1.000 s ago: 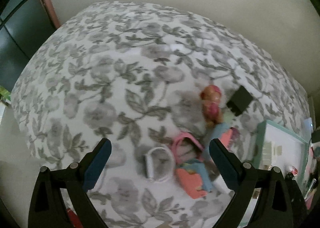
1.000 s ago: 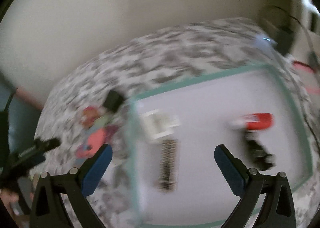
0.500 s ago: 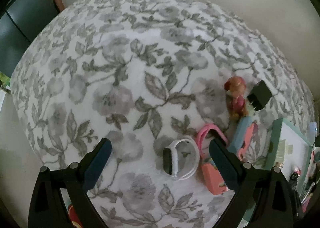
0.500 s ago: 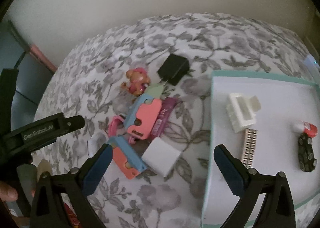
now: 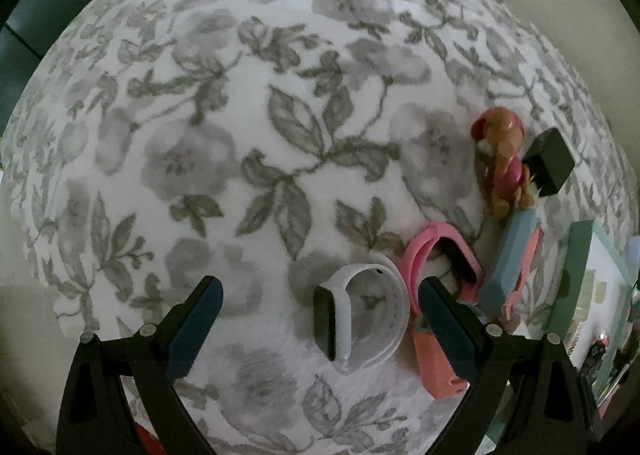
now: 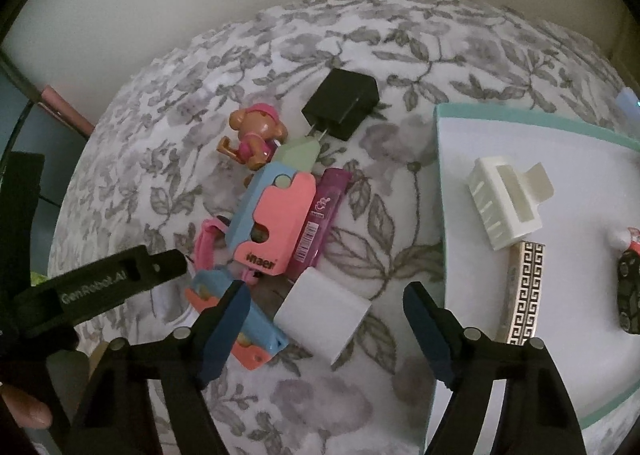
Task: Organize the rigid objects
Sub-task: 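Grasp the white watch with the left tool while the right tool grasps the white cube charger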
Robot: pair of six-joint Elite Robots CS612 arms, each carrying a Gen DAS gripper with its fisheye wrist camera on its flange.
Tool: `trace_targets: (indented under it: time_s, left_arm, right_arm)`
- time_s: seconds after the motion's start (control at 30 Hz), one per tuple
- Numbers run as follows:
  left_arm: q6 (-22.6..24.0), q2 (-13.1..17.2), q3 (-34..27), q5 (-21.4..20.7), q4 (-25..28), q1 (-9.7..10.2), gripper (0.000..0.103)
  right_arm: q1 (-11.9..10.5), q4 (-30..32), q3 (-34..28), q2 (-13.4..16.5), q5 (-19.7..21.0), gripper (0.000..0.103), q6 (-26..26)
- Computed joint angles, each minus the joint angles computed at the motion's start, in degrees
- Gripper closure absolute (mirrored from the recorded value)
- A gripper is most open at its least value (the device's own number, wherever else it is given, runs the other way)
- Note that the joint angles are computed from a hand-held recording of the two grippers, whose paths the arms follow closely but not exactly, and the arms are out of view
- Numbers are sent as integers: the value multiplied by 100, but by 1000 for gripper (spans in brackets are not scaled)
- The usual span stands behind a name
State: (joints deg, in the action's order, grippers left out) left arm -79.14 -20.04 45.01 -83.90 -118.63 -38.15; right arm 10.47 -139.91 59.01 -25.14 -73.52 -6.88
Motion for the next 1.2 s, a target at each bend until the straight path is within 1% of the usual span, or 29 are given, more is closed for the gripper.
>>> trace_targets:
  time_s: [0.07, 0.17, 0.33, 0.43, 0.6, 0.73, 0.97, 1.03, 1.1, 1.17, 1.2]
  left_arm:
    - [46, 78, -117, -58, 86, 9, 5]
    - [12, 86, -80, -76, -40, 14, 5]
    - [62, 137, -164, -73, -39, 15, 5]
    - [91, 83, -38, -91, -128, 29, 5]
    - [126, 15, 71, -39, -99, -11, 5]
    - [65, -101, 279, -36, -134, -35, 5]
    - [28, -298, 676, 12, -269, -54, 6]
    - [75, -307, 715, -11, -342, -54, 9]
    - [166, -292, 699, -51, -359, -55, 17]
    - [202, -286, 734, -128, -500, -47, 27]
    - [206, -291, 764, -149, -576, -45, 29]
  right_arm:
    - [21, 52, -59, 37, -61, 23, -11]
    - [31, 137, -165, 105, -93, 23, 36]
    - [50, 262, -253, 170, -179, 26, 20]
    - [79, 301, -282, 190, -245, 30, -105]
    - [73, 373, -306, 199, -179, 32, -81]
    - [60, 453, -286, 174, -126, 38, -120]
    - [19, 572, -121, 53, -124, 38, -161]
    - [6, 579, -82, 28, -118, 38, -190]
    - [12, 574, -74, 20, -160, 38, -213]
    - [19, 593, -85, 25, -184, 38, -251]
    - [23, 584, -83, 25, -201, 38, -266]
